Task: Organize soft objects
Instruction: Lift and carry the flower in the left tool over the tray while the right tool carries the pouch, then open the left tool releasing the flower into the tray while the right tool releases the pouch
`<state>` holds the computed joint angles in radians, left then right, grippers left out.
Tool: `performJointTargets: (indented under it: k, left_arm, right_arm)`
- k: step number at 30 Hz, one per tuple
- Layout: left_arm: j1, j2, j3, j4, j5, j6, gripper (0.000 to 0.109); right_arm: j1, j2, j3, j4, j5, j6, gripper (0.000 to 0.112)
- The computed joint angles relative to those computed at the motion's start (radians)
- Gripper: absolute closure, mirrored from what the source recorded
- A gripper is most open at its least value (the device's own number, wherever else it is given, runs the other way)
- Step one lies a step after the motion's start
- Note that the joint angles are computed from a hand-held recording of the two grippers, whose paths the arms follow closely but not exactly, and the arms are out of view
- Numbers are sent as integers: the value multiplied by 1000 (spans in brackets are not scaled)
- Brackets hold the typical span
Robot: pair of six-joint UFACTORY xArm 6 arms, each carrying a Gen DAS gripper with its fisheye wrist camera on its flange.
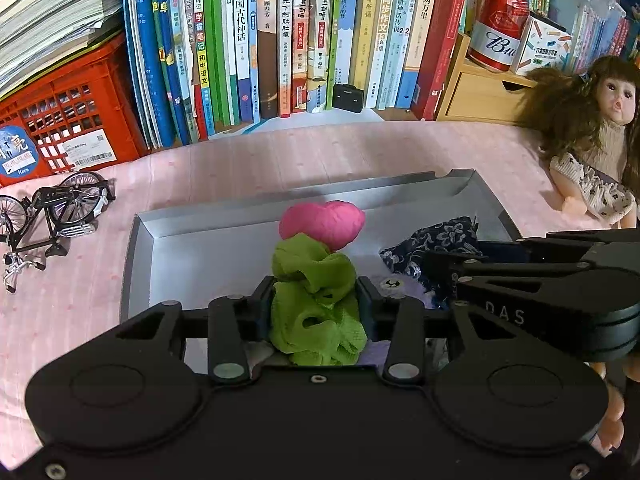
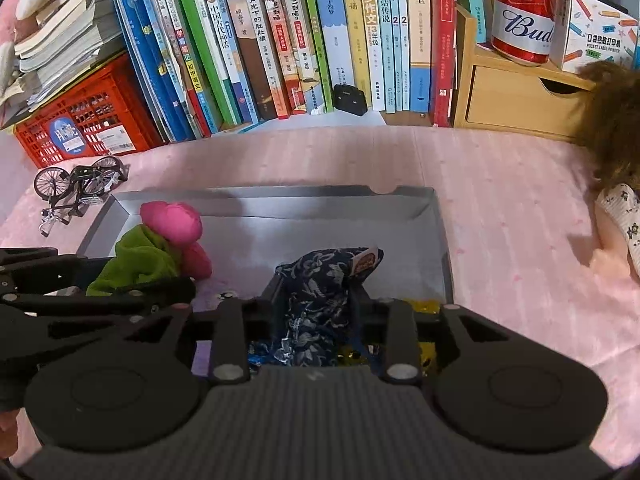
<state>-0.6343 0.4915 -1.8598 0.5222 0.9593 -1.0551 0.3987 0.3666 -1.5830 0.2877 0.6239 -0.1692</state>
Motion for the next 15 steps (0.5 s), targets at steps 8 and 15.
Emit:
performJointTargets:
  k: [8, 15]
  left_arm:
    - [-16, -8, -8, 19, 32, 3, 64]
    - [-51, -80, 29, 77, 72, -39, 49]
  right_arm:
    - [3, -33, 40, 21, -38, -34, 55]
    - [2, -130, 122, 48, -97, -92, 43]
